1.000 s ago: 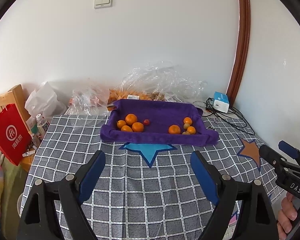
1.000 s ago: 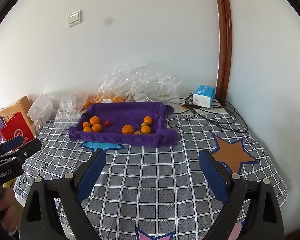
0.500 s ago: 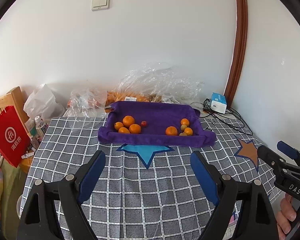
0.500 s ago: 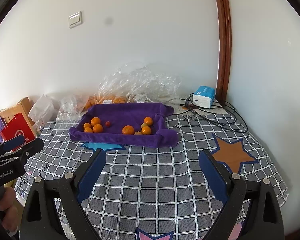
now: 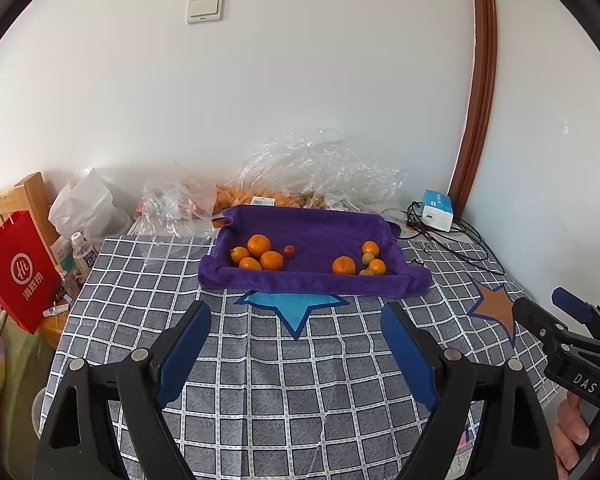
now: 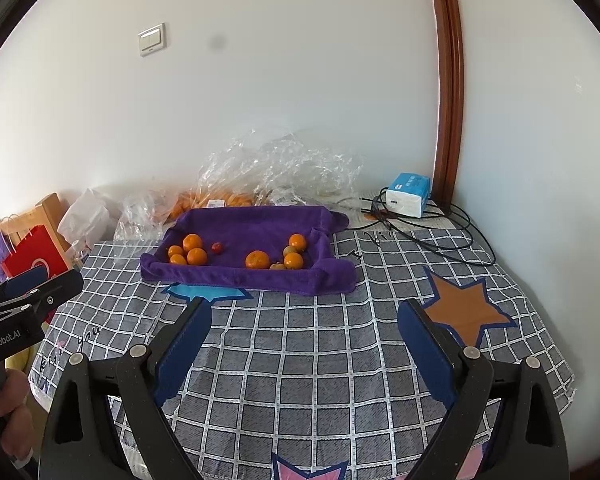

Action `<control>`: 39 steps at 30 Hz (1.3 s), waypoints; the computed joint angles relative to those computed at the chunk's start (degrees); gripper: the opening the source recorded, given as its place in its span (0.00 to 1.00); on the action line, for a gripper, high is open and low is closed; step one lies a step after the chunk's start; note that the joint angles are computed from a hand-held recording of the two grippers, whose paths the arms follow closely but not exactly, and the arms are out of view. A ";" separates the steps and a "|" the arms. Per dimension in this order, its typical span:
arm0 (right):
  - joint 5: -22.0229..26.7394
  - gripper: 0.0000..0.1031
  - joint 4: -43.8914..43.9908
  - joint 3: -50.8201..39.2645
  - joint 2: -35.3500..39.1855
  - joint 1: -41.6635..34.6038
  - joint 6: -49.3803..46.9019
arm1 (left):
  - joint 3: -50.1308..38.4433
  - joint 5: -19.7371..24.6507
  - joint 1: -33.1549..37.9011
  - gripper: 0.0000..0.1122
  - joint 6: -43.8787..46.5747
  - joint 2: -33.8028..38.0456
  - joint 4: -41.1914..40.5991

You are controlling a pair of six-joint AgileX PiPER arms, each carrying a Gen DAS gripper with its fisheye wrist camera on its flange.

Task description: Organize fruits

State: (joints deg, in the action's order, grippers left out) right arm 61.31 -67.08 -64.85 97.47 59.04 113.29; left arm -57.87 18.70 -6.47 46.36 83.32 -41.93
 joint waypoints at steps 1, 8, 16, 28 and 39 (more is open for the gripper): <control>-0.02 0.90 0.01 0.01 -0.02 -0.02 0.05 | 0.04 -0.03 -0.01 0.77 0.05 -0.02 -0.13; 0.02 0.90 0.02 -0.04 -0.10 0.02 0.04 | -0.13 0.20 0.17 0.77 -0.54 -0.11 0.30; -0.11 0.91 0.29 -0.42 0.25 0.04 -0.70 | 0.03 0.12 0.62 0.77 0.98 -0.29 -0.96; -0.52 0.91 0.60 -1.07 0.79 -0.18 -1.24 | 0.06 0.69 1.52 0.77 2.04 -0.39 -1.90; -1.63 0.91 1.07 -1.80 1.60 -1.02 -2.34 | -0.68 0.31 1.44 0.79 4.63 1.06 -3.89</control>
